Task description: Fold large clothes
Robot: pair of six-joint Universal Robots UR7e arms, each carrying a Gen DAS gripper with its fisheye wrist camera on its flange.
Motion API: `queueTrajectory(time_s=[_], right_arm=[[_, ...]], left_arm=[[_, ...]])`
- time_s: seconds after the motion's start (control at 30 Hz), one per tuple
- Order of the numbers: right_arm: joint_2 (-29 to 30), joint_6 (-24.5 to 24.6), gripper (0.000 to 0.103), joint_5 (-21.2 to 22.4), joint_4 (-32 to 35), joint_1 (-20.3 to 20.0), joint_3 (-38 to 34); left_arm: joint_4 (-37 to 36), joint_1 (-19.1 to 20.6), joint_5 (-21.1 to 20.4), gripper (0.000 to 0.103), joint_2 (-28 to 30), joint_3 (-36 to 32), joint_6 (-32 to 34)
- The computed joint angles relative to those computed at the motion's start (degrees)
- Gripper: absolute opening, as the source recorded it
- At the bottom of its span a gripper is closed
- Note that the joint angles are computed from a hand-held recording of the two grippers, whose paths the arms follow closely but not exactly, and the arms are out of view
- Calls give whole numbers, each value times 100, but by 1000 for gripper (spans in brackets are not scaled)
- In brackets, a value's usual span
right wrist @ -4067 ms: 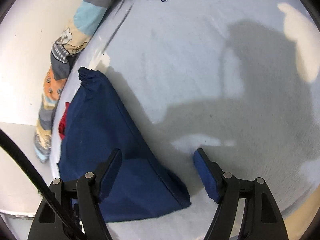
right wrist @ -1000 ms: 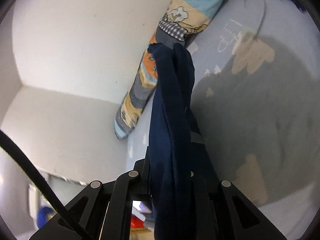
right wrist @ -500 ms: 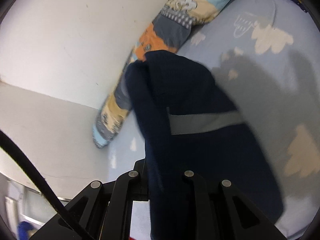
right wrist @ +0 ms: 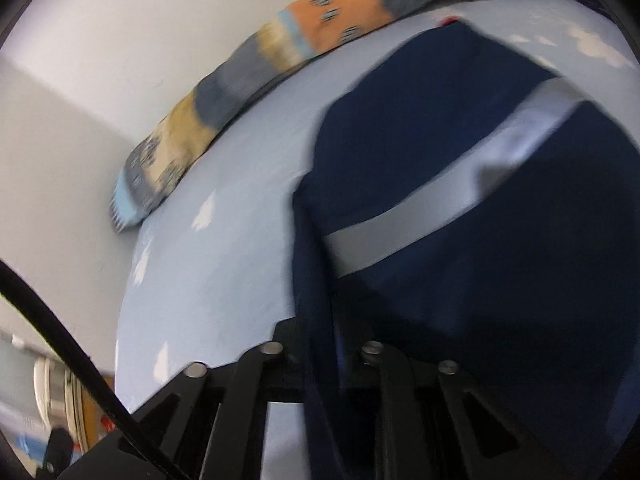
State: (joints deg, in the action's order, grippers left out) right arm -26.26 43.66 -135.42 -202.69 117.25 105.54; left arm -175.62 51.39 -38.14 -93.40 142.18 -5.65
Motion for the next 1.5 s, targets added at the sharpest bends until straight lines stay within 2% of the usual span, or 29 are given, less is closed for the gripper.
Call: queueTrajectory(time_s=[0.07,0.1,0.17,0.2,0.23,0.3,0.33,0.4,0.43,0.47,0.5,0.53,0.57,0.63,0.7,0.77,0.87,0.93,1.03,1.07,1.13,1.17,1.23,1.27,1.33,1.4,1.43,1.47,1.5], right_arm=[[115,-184,10,-226,185,123,-218],[135,-152,10,-204,269,135,-228],[34,-97,12,375,611,-72,-92],[3,-192,13,632,544,-182,-4],[-23,-312,13,870,366,-287,110],[-158,-626,22,1622,160,-436,383],[-283,-868,28,2131,73,-513,559],[-557,-1138,28,2869,-295,-579,946],[-685,-1243,28,3009,-432,-600,1084],[-870,-1384,32,2976,-517,-553,1227],[-1112,-1557,37,2755,-513,-488,1358],[-1311,-1629,51,2446,-434,-418,1448],[-1575,-1671,58,2025,-283,-369,1561],[-1863,-1591,58,1786,-263,-376,1794],[-2126,-1431,58,1997,-435,-492,2152],[-2255,-1532,58,2104,-452,-575,2304],[-2446,-1730,58,1631,-393,-490,2626],[-2616,-1778,59,1386,-532,-505,3019],[-3012,-1831,64,1364,-905,-773,3663],[-3087,-1856,64,1402,-1086,-903,3865],[-3083,-1990,64,1548,-1761,-1240,4275],[-3049,-2038,64,1639,-1999,-1365,4383],[-2982,-2082,64,2013,-2516,-1820,4643],[-3025,-2081,64,2148,-2560,-1941,4689],[-3091,-2152,64,2268,-2604,-2112,4707],[-3125,-2293,65,2183,-2507,-2082,4630],[-3079,-2321,65,2133,-2464,-2050,4567],[-3044,-2340,65,2144,-2449,-2046,4552],[-2988,-2356,65,2254,-2350,-2072,4493]], left_arm=[[-92,-28,29,98,85,-14,19],[-138,-52,65,98,114,-6,56],[-190,-71,66,98,208,-5,82],[-136,-68,38,98,242,-19,34],[-124,-33,-42,98,268,-52,16],[-68,10,-167,98,301,-99,-64],[-31,28,-219,98,311,-114,-116],[2,59,-320,98,336,-135,-173],[65,100,-431,98,345,-161,-202],[203,183,-624,98,350,-211,-278],[363,288,-857,98,366,-274,-372],[508,396,-1121,98,392,-338,-438],[672,514,-1424,98,412,-410,-487],[1214,863,-2343,98,543,-664,-530],[1639,1190,-3195,98,771,-913,-537],[1911,1426,-3802,98,1002,-1094,-541],[2158,1644,-4404,98,1357,-1291,-551],[2066,1585,-4377,98,1526,-1306,-447],[1943,1399,-3981,98,1836,-1356,-272],[1947,1394,-4063,96,1997,-1446,-231],[1998,1401,-4252,73,2206,-1560,-109],[2033,1330,-4183,70,2348,-1621,-13],[1980,1120,-3740,58,2572,-1663,195],[1988,1050,-3612,57,2668,-1695,283],[2079,1004,-3686,51,2856,-1817,357],[2128,907,-3588,51,2963,-1854,462],[2152,800,-3353,54,3055,-1852,511],[2206,700,-3020,62,3173,-1863,447],[2326,641,-2673,80,3313,-1908,289]])
